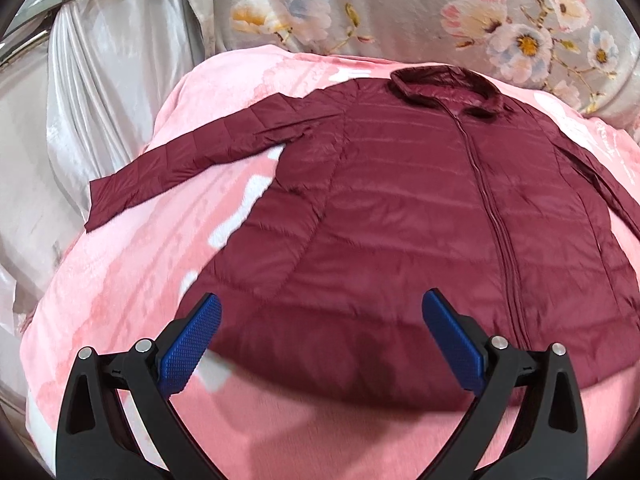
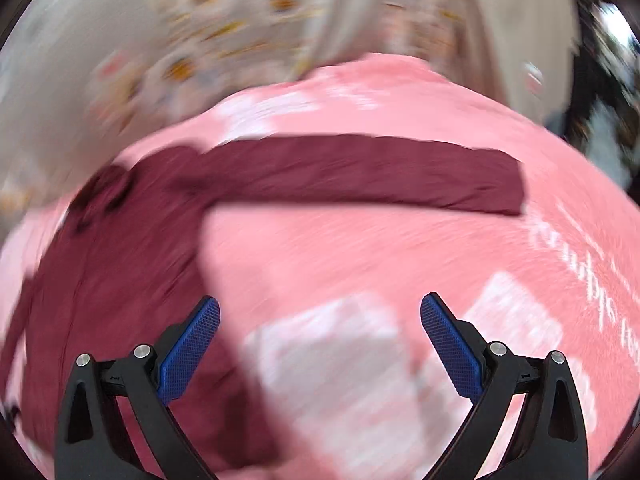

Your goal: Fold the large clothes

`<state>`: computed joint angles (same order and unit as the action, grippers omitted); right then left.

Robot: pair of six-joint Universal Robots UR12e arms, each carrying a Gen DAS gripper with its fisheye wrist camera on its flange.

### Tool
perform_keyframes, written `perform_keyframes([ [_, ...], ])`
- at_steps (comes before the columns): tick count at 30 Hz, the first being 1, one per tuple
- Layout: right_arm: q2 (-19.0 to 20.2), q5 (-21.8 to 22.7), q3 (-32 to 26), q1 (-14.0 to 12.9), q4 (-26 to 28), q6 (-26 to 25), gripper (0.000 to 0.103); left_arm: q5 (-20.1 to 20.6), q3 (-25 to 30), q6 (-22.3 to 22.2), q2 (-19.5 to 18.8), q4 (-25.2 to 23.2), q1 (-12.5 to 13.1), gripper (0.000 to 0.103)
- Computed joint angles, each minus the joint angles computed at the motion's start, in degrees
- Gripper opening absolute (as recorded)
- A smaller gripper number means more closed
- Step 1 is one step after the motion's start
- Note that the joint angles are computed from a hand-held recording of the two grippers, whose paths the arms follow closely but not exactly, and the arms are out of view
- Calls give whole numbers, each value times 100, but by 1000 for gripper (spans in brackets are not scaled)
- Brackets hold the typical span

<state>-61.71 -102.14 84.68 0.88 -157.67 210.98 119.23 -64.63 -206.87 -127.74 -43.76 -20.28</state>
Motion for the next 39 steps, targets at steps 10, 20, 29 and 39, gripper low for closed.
perform_keyframes([
  [10, 208, 523, 55, -849, -71, 1809, 62, -9, 545, -314, -340, -384, 215, 98],
  [20, 862, 157, -1233, -668, -268, 939, 5, 195, 969, -634, -600, -824, 397, 98],
  [29, 1911, 2413, -3666, 329, 21, -1801, 5, 56, 996, -877, -616, -853, 535, 98],
  [39, 3037, 4106, -5508, 1005, 2522, -3345, 34, -660, 814, -628, -512, -457, 706, 98],
])
